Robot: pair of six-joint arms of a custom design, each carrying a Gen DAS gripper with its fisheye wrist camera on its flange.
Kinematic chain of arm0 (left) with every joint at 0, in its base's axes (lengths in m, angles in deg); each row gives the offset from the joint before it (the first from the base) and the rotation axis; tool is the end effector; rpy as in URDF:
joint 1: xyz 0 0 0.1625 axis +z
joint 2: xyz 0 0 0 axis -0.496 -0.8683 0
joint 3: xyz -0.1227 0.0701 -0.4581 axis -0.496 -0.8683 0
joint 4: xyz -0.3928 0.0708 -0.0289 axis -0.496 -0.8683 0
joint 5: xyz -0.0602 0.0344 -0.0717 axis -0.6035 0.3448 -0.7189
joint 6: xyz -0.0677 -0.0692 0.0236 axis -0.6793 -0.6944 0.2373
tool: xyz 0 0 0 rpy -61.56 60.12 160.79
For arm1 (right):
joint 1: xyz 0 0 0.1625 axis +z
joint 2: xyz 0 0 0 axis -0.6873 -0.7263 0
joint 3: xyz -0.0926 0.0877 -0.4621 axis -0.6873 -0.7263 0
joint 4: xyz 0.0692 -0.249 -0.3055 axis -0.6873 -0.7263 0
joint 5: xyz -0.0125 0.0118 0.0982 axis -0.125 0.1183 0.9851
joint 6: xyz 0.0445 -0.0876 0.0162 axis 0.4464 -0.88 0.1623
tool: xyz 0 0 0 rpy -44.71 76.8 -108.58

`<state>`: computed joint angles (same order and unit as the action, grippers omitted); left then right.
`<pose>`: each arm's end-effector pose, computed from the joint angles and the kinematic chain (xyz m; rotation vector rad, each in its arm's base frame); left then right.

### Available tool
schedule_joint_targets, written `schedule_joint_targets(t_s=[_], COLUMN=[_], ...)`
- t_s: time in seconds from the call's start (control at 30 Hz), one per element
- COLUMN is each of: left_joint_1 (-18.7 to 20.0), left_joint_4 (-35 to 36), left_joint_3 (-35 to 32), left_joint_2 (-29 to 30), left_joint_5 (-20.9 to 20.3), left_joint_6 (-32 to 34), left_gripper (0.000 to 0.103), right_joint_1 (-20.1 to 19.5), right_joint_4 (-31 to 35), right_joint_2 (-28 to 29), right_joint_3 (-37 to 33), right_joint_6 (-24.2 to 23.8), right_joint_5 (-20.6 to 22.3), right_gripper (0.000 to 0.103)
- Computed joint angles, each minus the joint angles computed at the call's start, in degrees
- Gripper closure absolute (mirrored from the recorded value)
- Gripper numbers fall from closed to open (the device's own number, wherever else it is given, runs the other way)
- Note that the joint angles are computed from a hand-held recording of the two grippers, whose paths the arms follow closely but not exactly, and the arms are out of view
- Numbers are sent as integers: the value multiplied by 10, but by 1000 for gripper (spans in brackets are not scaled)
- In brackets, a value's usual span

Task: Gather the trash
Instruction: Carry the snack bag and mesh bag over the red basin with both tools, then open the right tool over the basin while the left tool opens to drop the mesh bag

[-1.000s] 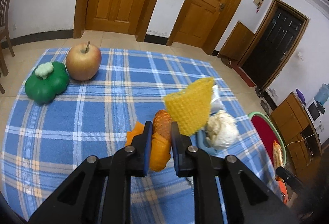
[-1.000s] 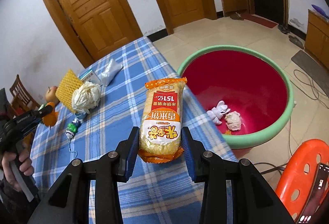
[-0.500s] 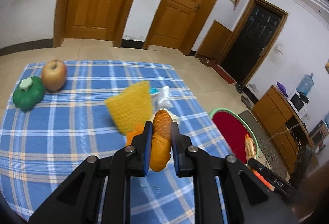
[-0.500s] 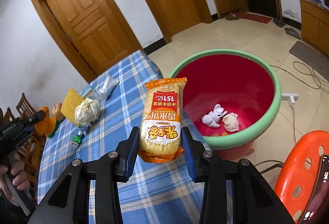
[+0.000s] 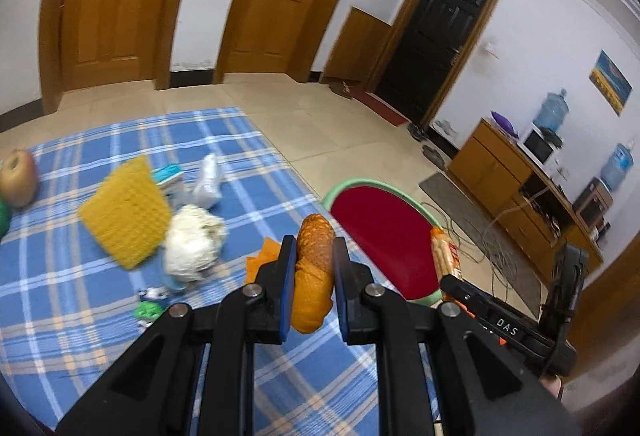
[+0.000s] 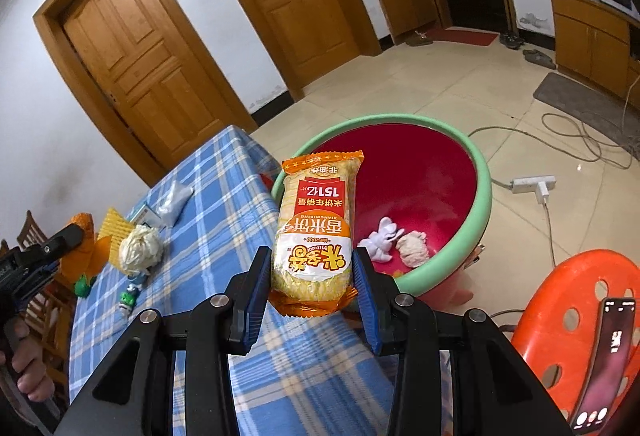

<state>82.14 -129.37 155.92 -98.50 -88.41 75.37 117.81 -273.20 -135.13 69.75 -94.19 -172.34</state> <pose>-0.3173 -0.6905 -0.0022 0.8124 2.7078 -0.7877 -0.0408 -0.5662 0.2859 -0.1120 -2.3972 1.2236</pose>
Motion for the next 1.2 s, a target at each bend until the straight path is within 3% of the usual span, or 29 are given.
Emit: schedule_joint_targets(t_s=[0.67,0.97,1.2], left_joint_1=[2,-4,-10], left_joint_4=[135,204,263], left_joint_3=[-171,-248,-309], left_joint_2=[106,161,205], left_joint_5=[-38,-42,-47], left_joint_6=[16,20,32], left_gripper=[87,87,87], right_joint_1=[-28,-54,-65], right_joint_4=[33,42,35], right_joint_2=[14,-1,-12], right_joint_3=[-70,-73,-64], right_joint_6=[-6,11,22], right_joint_5=[-25,13,-1], right_gripper=[58,58,58])
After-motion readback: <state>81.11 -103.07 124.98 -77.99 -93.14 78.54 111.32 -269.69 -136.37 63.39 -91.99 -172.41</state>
